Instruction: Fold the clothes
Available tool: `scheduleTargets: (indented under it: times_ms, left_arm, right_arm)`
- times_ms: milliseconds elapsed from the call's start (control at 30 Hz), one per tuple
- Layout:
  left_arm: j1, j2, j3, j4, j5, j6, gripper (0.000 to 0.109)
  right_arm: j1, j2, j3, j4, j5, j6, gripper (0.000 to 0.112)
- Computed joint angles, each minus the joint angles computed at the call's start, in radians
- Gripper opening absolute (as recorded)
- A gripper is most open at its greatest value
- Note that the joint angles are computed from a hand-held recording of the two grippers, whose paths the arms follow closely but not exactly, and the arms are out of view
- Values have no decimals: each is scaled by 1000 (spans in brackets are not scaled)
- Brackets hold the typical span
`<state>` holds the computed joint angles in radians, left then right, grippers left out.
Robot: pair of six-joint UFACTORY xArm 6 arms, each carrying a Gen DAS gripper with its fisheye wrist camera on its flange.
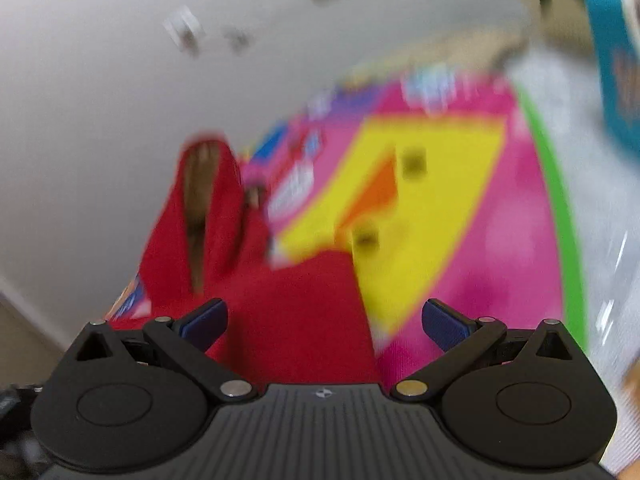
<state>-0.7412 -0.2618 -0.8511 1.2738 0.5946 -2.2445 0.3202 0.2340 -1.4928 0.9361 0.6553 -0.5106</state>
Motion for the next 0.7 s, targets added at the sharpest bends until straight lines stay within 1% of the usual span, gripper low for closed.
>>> scheduleTargets:
  times_ms: [33, 67, 100, 133, 167, 200, 233, 267, 300, 333, 367, 400, 433, 467, 500, 533, 567, 600, 633, 667, 700]
  left_arm:
    - [28, 11, 10, 0, -82, -24, 100]
    - [57, 41, 1, 40, -168, -67, 100]
    - [83, 74, -13, 90, -245, -120, 100]
    - [109, 110, -33, 158, -321, -191, 101]
    - [125, 144, -57, 199, -376, -235, 103]
    - [126, 160, -73, 222, -389, -237, 103]
    - [121, 172, -86, 202, -388, -198, 103]
    - [116, 184, -99, 197, -388, -176, 103]
    - [122, 170, -92, 222, -420, -196, 103]
    - [127, 157, -89, 271, -451, -239, 103]
    - [132, 144, -88, 323, -481, -287, 103]
    - [123, 111, -71, 365, -489, -314, 103]
    - [114, 77, -52, 388, -496, -322, 103]
    - [101, 39, -20, 370, -492, -289, 103]
    - [88, -4, 17, 309, -487, -213, 103]
    - [71, -56, 68, 208, -464, -108, 103]
    - [44, -107, 114, 103, -405, -7, 103]
    - [3, -167, 153, 15, -307, 76, 103]
    - [-34, -203, 155, -30, -216, 132, 103]
    - [-70, -233, 152, -43, -126, 159, 103]
    - [-107, -259, 146, -48, -36, 182, 103]
  right_arm:
    - [-10, 17, -13, 27, 62, -21, 103]
    - [-15, 32, -16, 63, 102, -48, 103]
    - [-11, 30, -12, 96, 108, -97, 103]
    - [-16, 42, -35, 106, 155, -108, 103]
    - [-27, 66, -68, 154, 244, -112, 103]
    - [-32, 89, -100, 190, 318, -104, 103]
    - [-32, 93, -111, 184, 351, -95, 103]
    - [-19, 73, -104, 137, 343, -118, 103]
    - [-3, 51, -92, 89, 325, -142, 103]
    - [-4, 33, -84, 83, 346, -153, 103]
    - [-23, 14, -74, 115, 407, -180, 103]
    - [-46, 0, -71, 145, 479, -205, 103]
    - [-59, -31, -39, 181, 510, -250, 103]
    - [-57, -76, 12, 196, 499, -285, 103]
    - [-44, -128, 64, 169, 446, -310, 103]
    - [-22, -174, 107, 100, 351, -324, 103]
    - [6, -217, 147, -4, 246, -313, 103]
    - [22, -254, 182, -109, 141, -309, 103]
    - [45, -280, 215, -213, 37, -269, 103]
    - [67, -296, 248, -274, -68, -238, 103]
    - [96, -310, 271, -294, -152, -206, 103]
